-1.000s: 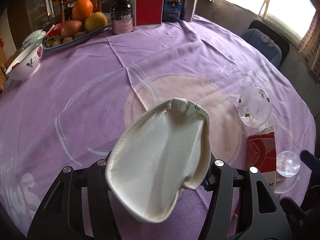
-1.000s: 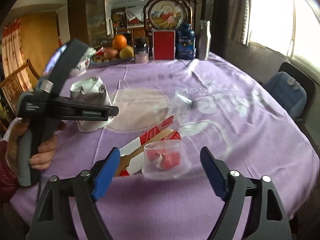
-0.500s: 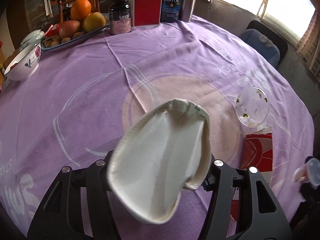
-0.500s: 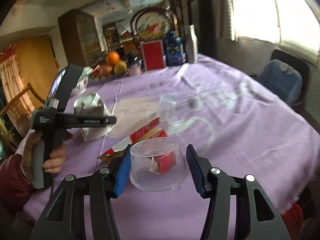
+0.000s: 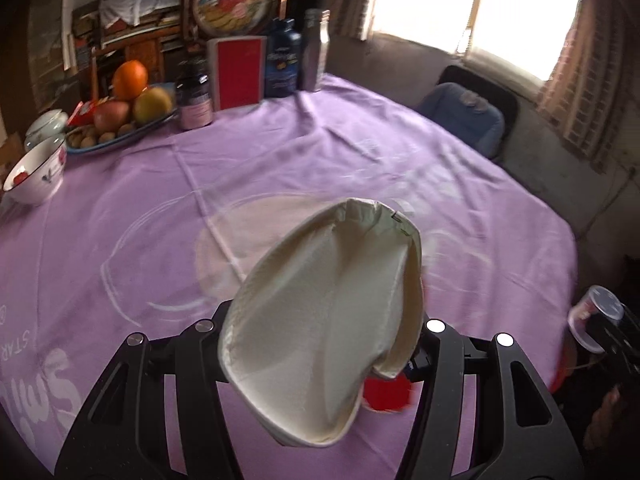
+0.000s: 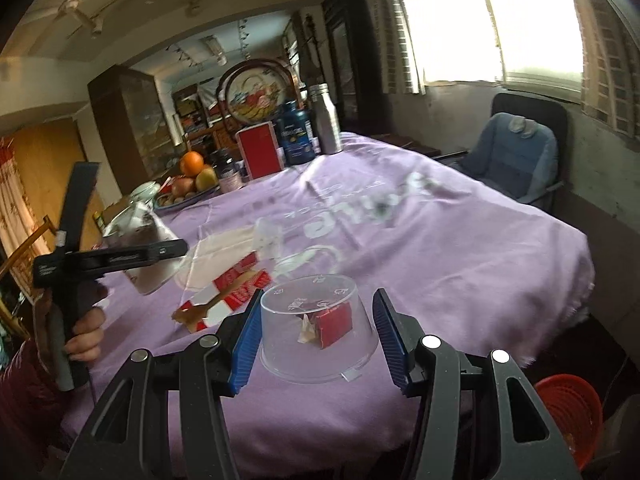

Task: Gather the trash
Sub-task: 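Grasp the clear plastic tub with the right tool while the left tool lifts the paper cup, then carry the paper cup and clear tub over the red wastebasket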

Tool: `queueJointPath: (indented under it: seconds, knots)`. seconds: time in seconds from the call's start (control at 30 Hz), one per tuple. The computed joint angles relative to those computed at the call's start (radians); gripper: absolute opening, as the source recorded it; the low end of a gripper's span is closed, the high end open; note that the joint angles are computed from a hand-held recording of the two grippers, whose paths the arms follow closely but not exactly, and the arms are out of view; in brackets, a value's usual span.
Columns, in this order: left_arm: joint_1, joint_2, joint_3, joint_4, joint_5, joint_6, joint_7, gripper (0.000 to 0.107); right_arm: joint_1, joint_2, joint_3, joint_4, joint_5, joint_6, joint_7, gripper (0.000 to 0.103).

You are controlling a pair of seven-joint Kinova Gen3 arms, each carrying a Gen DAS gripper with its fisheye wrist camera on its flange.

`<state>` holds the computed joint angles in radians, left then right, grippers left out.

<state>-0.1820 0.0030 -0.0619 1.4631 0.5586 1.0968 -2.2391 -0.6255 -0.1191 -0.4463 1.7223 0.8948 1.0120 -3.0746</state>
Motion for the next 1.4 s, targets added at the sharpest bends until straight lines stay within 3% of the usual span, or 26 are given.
queueJointPath:
  seconds: [0.2,0.47,0.67,0.9,1.1,1.2,1.37,1.4]
  knots:
    - [0.042,-0.072,-0.001,0.048,0.078,0.007,-0.066,0.057,0.039,-0.082,-0.026,0.064,-0.016,0.060,-0.046,0.054]
    - [0.155,-0.083,0.048,0.033,0.097,0.050,-0.019,0.057,0.159,-0.253,-0.103,0.178,-0.091,0.167,-0.121,0.054]
    - [0.241,-0.101,0.094,0.052,0.093,0.015,0.006,0.057,0.238,-0.383,-0.108,0.272,-0.189,0.199,-0.131,0.054]
    - [0.327,-0.085,0.140,0.063,0.059,-0.007,0.057,0.057,0.297,-0.473,-0.057,0.389,-0.303,0.135,-0.105,0.054]
    - [0.389,-0.043,0.189,0.052,-0.018,-0.029,0.138,0.057,0.343,-0.487,0.049,0.513,-0.360,-0.026,-0.072,0.054]
    - [0.415,-0.016,0.208,0.043,-0.047,-0.035,0.172,0.057,0.385,-0.446,0.078,0.554,-0.381,-0.088,-0.055,0.071]
    - [0.457,0.022,0.239,0.029,-0.099,-0.042,0.216,0.057,0.450,-0.476,0.059,0.577,-0.423,-0.109,-0.019,0.072]
    - [0.467,0.028,0.245,0.028,-0.109,-0.046,0.222,0.057,0.468,-0.486,0.042,0.571,-0.428,-0.095,-0.011,0.076]
